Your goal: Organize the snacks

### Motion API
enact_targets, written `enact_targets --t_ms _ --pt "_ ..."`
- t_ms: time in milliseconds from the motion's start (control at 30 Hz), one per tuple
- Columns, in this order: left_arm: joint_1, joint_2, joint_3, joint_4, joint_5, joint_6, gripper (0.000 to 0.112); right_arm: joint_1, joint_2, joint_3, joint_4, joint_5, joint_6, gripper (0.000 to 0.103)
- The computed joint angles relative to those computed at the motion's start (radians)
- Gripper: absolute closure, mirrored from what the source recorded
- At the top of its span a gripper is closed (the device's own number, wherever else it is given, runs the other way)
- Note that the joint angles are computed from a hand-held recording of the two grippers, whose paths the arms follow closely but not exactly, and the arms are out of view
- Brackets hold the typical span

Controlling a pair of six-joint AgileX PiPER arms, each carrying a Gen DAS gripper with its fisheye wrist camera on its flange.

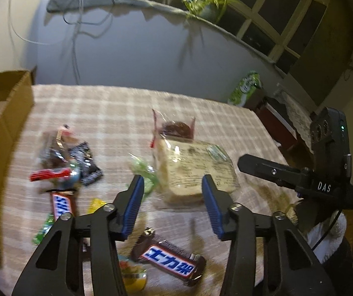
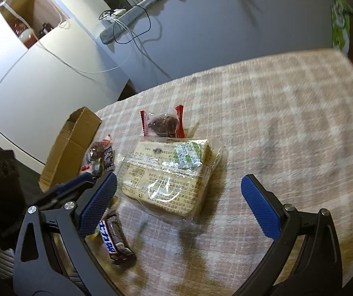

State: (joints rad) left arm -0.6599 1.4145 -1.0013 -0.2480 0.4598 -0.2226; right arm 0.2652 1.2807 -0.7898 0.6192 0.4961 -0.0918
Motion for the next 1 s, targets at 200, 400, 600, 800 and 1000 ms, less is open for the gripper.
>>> enact_targets --t_ms 200,400,600,800,1000 --pt "0.029 0.074 -0.033 -0.166 0.023 0.158 0.073 -0.050 0.058 0.001 0.159 0.030 -0.146 0.013" --pt "0.055 0.131 -0.064 -0.266 0.054 0.253 0.073 -0.057 0.116 -0.011 0.247 0.056 -0.225 0.022" --pt "0.063 0.154 -0.079 -0.293 0.066 0.292 0.073 -0.071 0.154 -0.030 0.290 0.079 -0.263 0.030" --pt "0.056 0.166 -0.094 -0.281 0.069 0.290 0.073 -0.039 0.172 -0.065 0.219 0.080 -0.198 0.031" --pt "0.034 0.165 -0.099 -0.232 0.048 0.249 0.073 -0.015 0.155 -0.077 0.159 0.075 -0.138 0.034"
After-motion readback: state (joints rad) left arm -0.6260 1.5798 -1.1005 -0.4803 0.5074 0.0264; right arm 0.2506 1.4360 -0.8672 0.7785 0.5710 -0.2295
